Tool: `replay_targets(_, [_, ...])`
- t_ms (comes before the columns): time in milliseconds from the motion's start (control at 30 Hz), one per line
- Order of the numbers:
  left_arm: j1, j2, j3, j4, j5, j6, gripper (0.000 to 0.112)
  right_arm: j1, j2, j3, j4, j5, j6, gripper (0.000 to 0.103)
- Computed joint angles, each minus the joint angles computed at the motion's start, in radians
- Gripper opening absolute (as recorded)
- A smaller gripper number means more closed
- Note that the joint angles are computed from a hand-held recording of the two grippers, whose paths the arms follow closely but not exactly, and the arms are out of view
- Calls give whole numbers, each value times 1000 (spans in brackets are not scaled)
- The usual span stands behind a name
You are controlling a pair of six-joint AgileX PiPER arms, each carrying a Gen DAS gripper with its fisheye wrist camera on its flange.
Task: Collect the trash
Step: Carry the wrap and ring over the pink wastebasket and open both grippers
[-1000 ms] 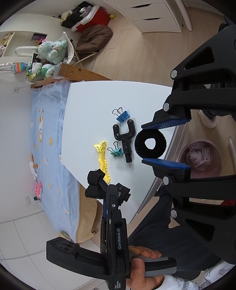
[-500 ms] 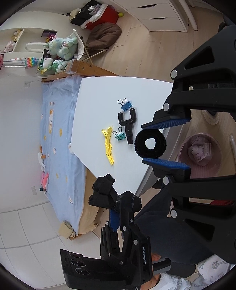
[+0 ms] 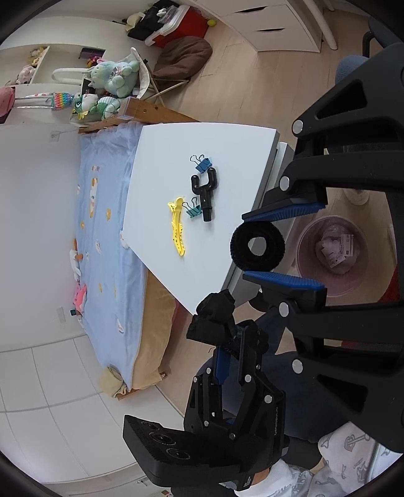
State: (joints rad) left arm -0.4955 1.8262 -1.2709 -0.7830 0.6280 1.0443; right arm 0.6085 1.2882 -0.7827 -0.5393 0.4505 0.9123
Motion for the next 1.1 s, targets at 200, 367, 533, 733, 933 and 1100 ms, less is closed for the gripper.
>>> replay_targets(200, [-10,-8,33,-10,3,16,28,32,-18,43,-40,2,81,32])
replay_targets(367, [-13,-7,38,-5,5,13,30,29,-24,65,-41,-14,93,32])
replay_targets(533, [2,-16,64,-96,-18,82,88,26,-26,73,-41,-21,95,32])
replay_targets(733, [1,-24,74,-97,-60,70,93,36,-27,84,-58,-28,123,32])
replay_targets(933, [-10,-56,122,-108,-153,96,95,38,-21,85,-57,-33,125,32])
replay_targets(1100, [-5,-61,123,-84,-158,73,95,47,-15,82,-65,-33,135,32])
